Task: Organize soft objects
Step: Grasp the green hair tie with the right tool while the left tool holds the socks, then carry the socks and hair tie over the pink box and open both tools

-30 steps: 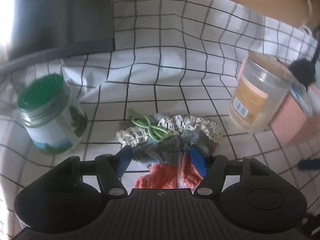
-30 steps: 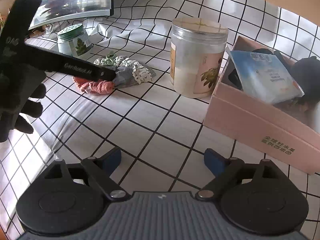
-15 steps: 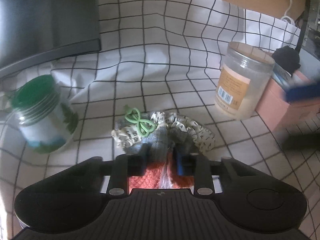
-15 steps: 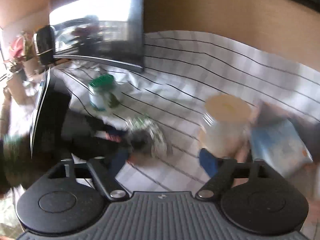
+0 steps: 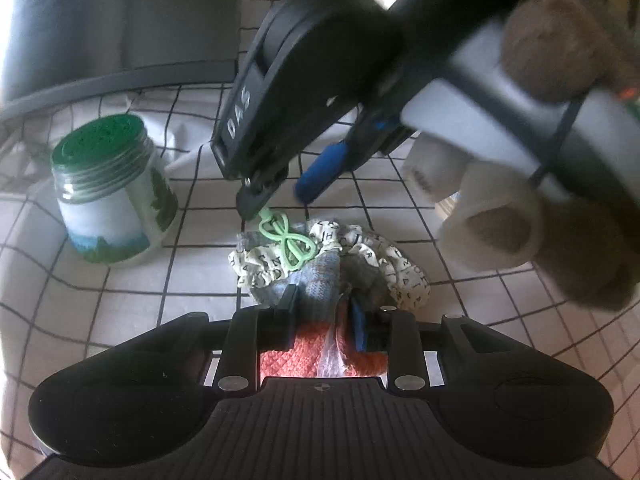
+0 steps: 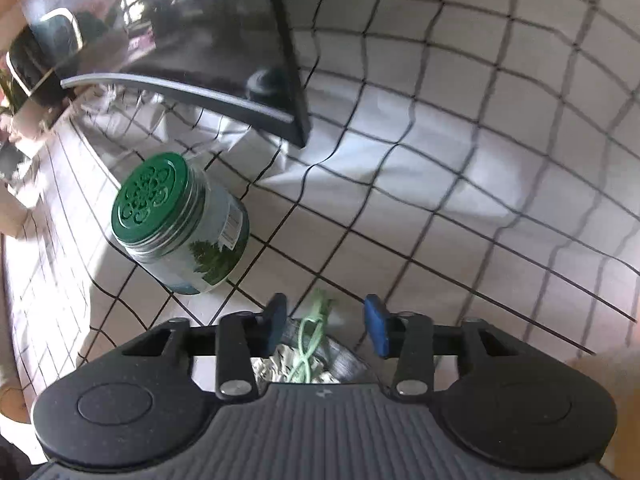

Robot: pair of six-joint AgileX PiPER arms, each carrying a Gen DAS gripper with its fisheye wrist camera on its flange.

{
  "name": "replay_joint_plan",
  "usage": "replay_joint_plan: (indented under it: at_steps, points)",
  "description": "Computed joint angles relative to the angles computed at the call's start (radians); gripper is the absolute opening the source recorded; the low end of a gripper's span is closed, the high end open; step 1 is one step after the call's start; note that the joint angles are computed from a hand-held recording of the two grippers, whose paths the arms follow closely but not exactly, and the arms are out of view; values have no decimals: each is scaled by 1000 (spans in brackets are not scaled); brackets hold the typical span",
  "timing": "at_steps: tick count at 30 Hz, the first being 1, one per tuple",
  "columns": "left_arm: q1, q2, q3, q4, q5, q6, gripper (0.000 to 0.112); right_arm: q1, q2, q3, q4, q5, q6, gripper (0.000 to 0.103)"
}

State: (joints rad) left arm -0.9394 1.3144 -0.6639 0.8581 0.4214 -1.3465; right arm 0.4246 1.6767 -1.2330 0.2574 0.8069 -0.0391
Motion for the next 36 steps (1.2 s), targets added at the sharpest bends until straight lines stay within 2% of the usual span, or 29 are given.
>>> replay_joint_plan:
  at_steps: [1, 4, 5, 7, 10, 13, 17, 22, 24, 30, 34, 36]
  points:
    - [11, -8, 10, 0, -18, -5, 32, 6, 16, -13, -11, 14, 9, 20]
    - [44, -31, 42, 4, -73, -18, 32, 24, 19, -18, -16, 26, -3, 16]
    - [49, -36, 50, 9, -82, -22, 32, 24, 10, -15, -13, 33, -5, 12]
    - [49, -45, 62, 29, -88, -32, 29, 21, -31, 8, -6, 32, -8, 12]
    - [15, -55, 79, 123, -59, -134, 23, -10, -122, 28, 32, 43, -41, 11]
    - [36, -54, 68, 128, -60, -107, 20, -56, -210, 5, 32, 86, -70, 11]
    - [32, -57, -2, 119, 29, -20, 20, -148, -303, -41, 28, 131, -96, 10]
    - [70, -34, -185, 81, 89, 167, 20, -329, -395, -120, 88, 217, -193, 10]
    - [71, -4, -295, 39, 117, 296, 20, -391, -418, -153, 92, 239, -221, 10]
    - [37, 114, -629, 2, 185, 537, 20, -746, -458, -259, 269, 356, -407, 10]
    - [27, 201, -809, -78, 187, 637, 20, -962, -469, -284, 353, 407, -500, 10]
    - [23, 243, -871, -169, 166, 682, 20, -1028, -480, -276, 364, 407, -527, 10]
